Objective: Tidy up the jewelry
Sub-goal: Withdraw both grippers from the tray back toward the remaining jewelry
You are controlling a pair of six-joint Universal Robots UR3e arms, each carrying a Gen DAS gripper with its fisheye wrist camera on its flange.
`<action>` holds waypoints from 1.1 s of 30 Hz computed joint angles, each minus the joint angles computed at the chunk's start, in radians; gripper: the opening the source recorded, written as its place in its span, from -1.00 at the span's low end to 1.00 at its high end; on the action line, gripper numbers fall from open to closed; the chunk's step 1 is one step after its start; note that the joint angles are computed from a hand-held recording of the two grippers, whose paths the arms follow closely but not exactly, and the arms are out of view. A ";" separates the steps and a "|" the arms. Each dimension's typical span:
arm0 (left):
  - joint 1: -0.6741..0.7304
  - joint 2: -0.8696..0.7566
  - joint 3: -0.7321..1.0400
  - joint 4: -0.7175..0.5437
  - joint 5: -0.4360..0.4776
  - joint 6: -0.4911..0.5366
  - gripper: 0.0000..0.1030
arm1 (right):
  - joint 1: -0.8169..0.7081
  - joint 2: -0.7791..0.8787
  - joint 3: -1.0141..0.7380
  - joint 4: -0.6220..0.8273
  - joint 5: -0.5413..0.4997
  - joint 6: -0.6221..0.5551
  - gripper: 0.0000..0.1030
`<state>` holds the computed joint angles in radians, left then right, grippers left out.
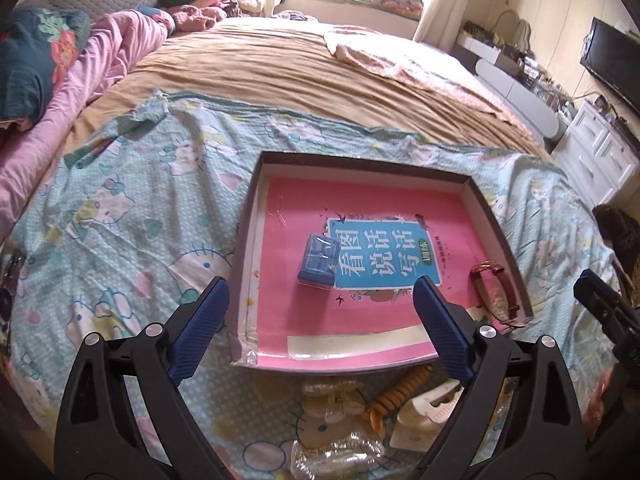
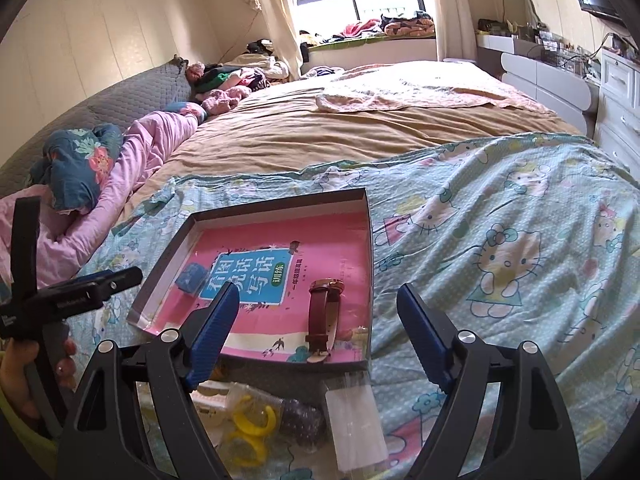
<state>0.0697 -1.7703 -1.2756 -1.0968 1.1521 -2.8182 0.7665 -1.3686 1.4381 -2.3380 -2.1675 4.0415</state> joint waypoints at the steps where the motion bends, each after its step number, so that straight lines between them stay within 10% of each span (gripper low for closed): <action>1: 0.008 0.010 -0.005 -0.002 -0.008 0.000 0.67 | 0.004 -0.004 -0.002 0.006 -0.003 0.001 0.55; 33: 0.159 0.345 -0.370 -0.015 -0.087 0.132 0.68 | 0.165 0.064 -0.077 0.081 -0.002 0.084 0.56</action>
<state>0.2291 -1.4257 -1.6455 -1.1116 1.0654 -2.6865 0.9318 -1.3044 1.3613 -2.2569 -2.1696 4.1258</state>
